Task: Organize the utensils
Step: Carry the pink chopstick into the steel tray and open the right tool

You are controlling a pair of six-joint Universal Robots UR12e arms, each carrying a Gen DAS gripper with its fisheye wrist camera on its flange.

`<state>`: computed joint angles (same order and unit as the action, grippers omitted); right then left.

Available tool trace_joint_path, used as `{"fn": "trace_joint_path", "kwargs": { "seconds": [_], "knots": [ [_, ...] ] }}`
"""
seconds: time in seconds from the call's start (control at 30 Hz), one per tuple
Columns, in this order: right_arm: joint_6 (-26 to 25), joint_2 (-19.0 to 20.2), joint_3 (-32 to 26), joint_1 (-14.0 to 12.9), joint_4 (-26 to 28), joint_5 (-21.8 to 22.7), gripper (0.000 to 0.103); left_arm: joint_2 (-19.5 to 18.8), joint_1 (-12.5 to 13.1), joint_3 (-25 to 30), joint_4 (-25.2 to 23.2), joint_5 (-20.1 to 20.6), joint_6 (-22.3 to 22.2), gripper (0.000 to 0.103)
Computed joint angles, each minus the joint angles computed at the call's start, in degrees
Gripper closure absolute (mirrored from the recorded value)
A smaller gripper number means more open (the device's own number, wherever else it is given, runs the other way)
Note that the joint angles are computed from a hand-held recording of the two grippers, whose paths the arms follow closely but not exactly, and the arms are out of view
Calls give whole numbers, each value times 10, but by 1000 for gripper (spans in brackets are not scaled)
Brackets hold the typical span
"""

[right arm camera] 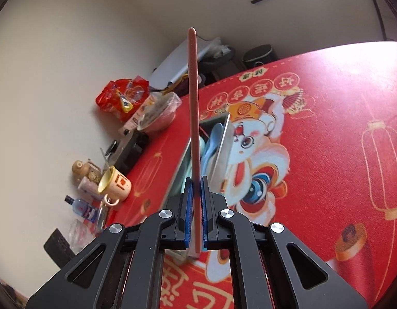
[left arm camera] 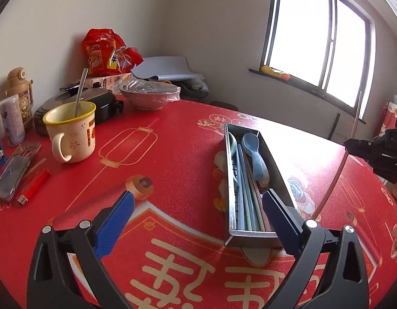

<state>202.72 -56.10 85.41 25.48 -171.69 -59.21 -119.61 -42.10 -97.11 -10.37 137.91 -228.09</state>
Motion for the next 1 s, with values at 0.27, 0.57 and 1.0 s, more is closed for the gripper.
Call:
{"fn": "trace_joint_path", "kwargs": {
  "seconds": [0.27,0.57,1.0],
  "knots": [
    [-22,16,-37,17,16,10,97,0,0,2,-12,-2,-6,6],
    [-36,69,-111,41,125,-3,97,5,4,-3,-19,-10,-28,6],
    [-27,92,-143,51,186,-56,93,9,11,-11,-13,-33,-46,6]
  ]
}}
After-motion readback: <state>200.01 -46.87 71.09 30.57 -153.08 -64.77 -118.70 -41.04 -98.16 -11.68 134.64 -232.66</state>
